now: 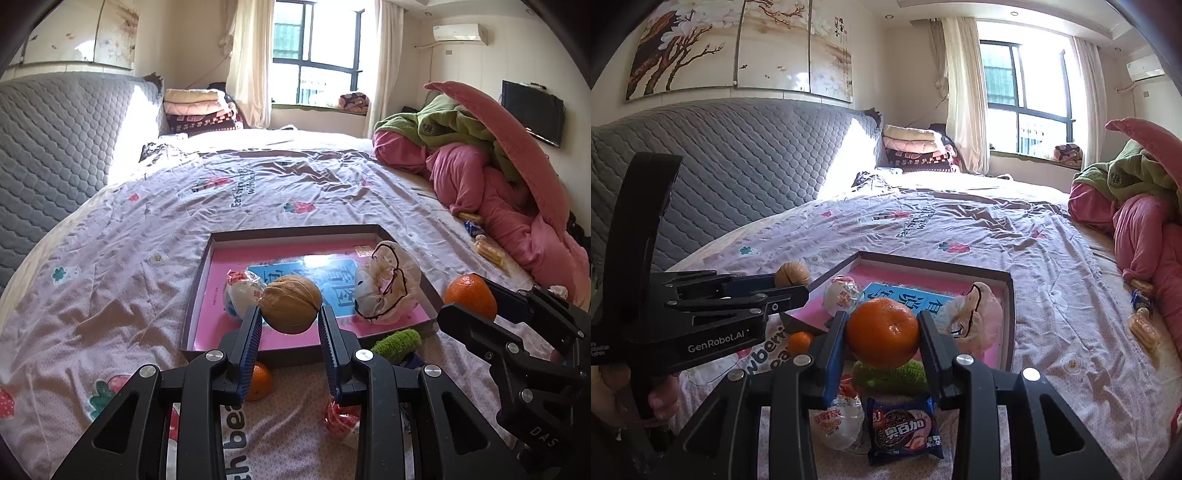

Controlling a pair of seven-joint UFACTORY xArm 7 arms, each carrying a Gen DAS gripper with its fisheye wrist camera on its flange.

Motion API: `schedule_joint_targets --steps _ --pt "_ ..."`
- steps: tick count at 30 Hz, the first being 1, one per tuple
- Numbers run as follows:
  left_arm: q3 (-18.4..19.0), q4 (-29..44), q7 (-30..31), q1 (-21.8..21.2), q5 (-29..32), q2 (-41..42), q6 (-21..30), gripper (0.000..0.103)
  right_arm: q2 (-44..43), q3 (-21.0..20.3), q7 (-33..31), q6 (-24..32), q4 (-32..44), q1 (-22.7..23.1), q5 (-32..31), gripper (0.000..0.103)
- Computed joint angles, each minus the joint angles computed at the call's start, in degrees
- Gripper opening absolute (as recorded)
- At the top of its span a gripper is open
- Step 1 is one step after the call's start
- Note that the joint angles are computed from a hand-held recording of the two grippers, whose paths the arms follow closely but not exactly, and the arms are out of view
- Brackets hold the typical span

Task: Organize objects
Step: 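Lift the walnut with left tool while right tool lifts the orange toward the tray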

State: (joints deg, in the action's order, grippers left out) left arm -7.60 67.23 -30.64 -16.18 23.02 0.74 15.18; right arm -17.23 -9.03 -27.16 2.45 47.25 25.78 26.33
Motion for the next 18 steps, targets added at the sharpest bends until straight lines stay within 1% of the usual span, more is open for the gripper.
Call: schedule_joint_targets --steps 2,5,8,10,16,18 --pt "0.0 0.9 -0.2 -0.1 0.6 0.7 0.5 0.032 0.6 0.1 0.0 -0.3 0.5 -0.3 -0.3 0.037" --pt "0.3 1.8 0.8 -0.2 -0.7 1.7 0.2 0.032 1.5 0.0 -0.3 -0.3 1.6 -0.3 -0.2 0.037" --pt "0.7 2.9 0.6 -0.6 0.1 2.7 0.3 0.032 2.3 0.2 -0.5 0.0 2.4 -0.7 0.1 0.037" --pt "1.0 3.5 0.5 -0.8 0.2 3.4 0.2 0.032 2.7 -0.3 -1.5 0.6 3.1 -0.1 1.4 0.037" --pt "1.6 6.3 2.7 -1.5 -2.2 6.0 0.5 0.032 4.3 0.6 -3.8 1.4 5.1 -1.3 3.8 0.037" --pt "1.9 7.6 3.3 -1.9 -2.6 7.1 1.0 0.032 5.0 0.2 -5.7 2.1 6.3 -1.0 5.7 0.037"
